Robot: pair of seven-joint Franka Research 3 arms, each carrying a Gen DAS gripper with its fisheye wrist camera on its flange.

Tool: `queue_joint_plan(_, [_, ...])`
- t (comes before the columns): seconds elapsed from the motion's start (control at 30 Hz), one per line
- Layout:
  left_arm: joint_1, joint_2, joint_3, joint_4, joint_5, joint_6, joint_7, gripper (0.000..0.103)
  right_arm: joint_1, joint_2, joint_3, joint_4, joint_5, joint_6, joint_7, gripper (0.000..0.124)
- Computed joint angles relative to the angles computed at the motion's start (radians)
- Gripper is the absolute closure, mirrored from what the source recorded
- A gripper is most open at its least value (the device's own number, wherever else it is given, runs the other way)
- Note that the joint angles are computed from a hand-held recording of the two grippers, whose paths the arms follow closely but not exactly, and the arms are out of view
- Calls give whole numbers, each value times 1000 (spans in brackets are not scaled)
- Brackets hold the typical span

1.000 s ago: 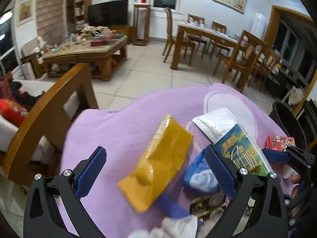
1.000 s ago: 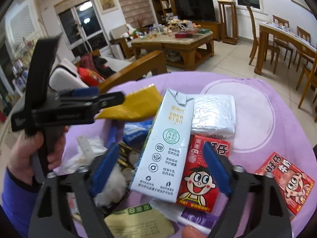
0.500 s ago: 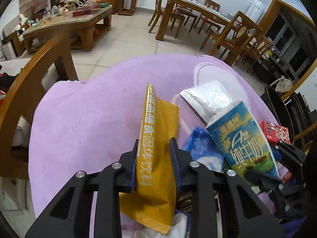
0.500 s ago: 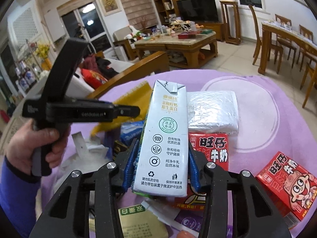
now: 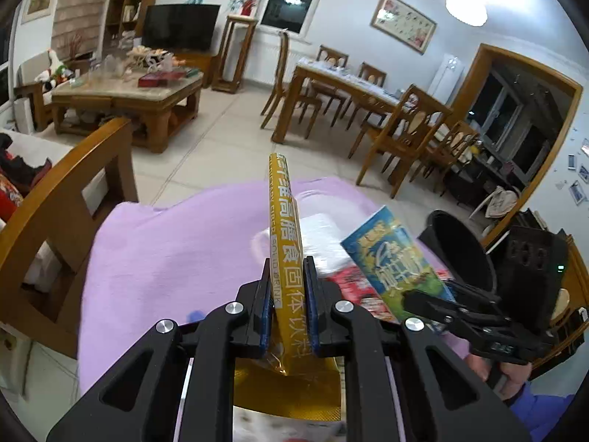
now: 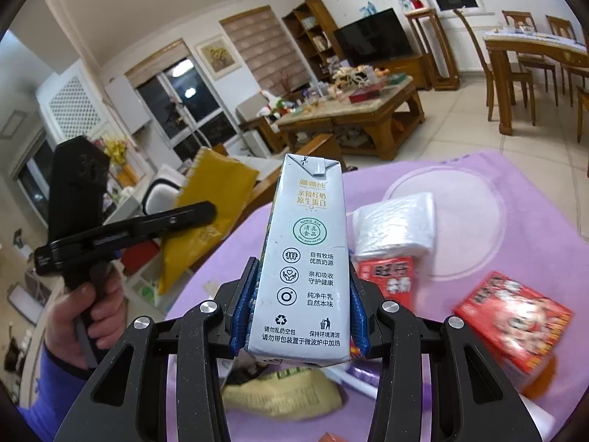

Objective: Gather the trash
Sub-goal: 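Grasp the yellow snack wrapper with the left tool while the right tool grasps the white milk carton, then carry both items to the black bin and open both tools to drop them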

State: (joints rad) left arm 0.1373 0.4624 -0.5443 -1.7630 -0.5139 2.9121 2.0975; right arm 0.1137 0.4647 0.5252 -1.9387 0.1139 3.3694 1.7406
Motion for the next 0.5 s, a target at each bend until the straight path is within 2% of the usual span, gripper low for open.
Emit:
queue_joint_plan(0.17, [-34, 8, -47, 18, -12, 25, 1, 87, -173, -154, 95, -199, -56, 72, 98, 80])
queue_joint_plan(0.2, [-62, 24, -46, 42, 4, 24, -12, 87, -241, -202, 124, -259, -91, 99, 150, 80])
queue_joint_plan(0.3, [-146, 84, -32, 119, 68, 8, -62, 87, -390, -319, 159, -396, -200, 159, 315, 80])
queue_joint_plan(0.4, [-235, 189, -21, 253, 142, -43, -114, 87, -469, -421, 111, -524, -291, 217, 467, 80])
queue_joint_plan(0.5, [-343, 318, 6, 440, 219, -133, -174, 87, -483, -490, 31, -635, -254, 252, 470, 80])
